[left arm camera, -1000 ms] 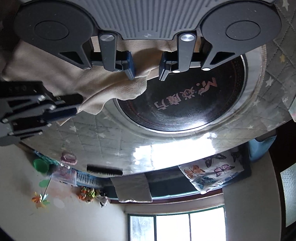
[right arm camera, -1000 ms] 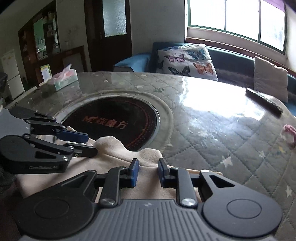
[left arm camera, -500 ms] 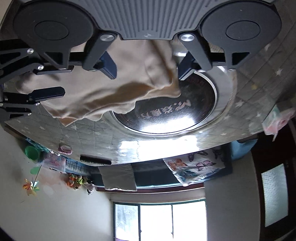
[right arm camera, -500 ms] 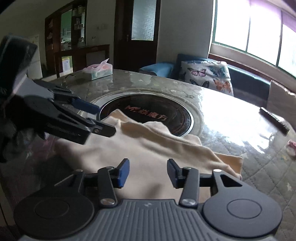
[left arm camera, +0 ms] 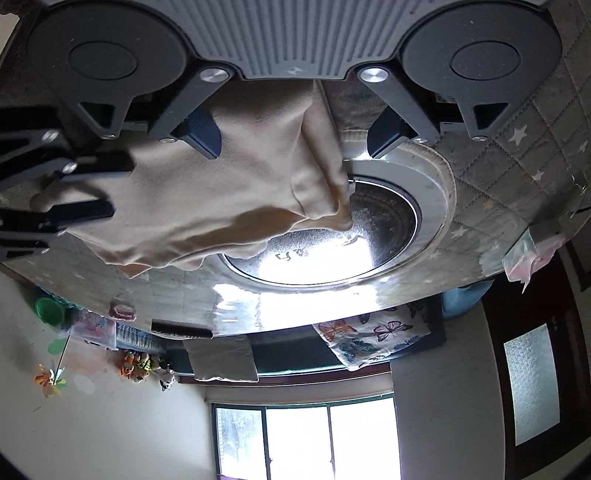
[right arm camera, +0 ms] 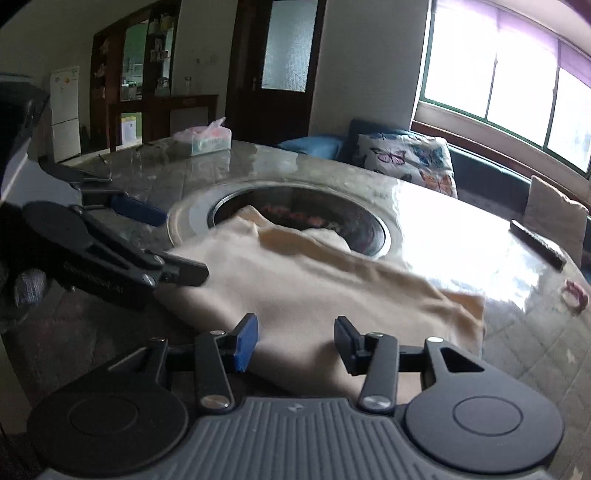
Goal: Fold clothes
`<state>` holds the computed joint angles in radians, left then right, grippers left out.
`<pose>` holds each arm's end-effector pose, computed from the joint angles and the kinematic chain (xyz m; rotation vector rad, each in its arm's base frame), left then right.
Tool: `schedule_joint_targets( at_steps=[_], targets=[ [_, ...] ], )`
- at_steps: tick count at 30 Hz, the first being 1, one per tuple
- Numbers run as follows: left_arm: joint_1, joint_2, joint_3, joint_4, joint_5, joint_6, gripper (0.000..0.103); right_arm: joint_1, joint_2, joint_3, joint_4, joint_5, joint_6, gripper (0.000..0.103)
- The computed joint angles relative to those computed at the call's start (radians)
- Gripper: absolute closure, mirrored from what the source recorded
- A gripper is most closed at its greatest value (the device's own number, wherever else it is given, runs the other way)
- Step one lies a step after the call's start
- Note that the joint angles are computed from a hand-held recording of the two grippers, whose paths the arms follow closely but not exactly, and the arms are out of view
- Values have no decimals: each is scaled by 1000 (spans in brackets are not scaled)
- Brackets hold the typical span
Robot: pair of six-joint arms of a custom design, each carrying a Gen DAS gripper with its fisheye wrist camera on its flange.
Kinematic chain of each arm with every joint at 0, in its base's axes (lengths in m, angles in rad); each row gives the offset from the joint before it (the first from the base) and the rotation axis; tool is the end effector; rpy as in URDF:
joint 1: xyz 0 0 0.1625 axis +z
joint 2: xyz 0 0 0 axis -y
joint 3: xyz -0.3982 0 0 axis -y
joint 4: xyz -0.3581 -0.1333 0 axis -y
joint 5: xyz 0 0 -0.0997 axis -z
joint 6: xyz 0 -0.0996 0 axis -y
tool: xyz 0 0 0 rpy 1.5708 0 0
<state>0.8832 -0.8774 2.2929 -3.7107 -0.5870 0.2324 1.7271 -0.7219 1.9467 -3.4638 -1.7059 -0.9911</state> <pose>-0.1002 -0.4627 0.1397 0.5568 2.0957 -1.0414 0.2056 -0.5342 0.0731 1.3848 -2.2575 0.7675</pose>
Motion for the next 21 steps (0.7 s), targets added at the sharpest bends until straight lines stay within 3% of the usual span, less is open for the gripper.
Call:
schedule_joint_targets(
  at_steps=[4, 8, 12, 16, 21],
  targets=[
    [0, 1, 2, -5, 2, -2, 14, -4, -29, 20, -27, 8, 12, 57],
    [3, 0, 4, -5, 0, -9, 14, -24, -37, 27, -34, -30, 16, 58],
    [2, -1, 5, -4, 1, -13, 13, -40, -74, 52, -42, -11, 25, 58],
    [2, -5, 9, -2, 1, -25, 13, -51, -85, 53, -49, -53, 41, 61],
    [-4, -7, 11, 1, 14, -32, 8, -59, -112, 69, -53, -33, 62, 62]
  ],
)
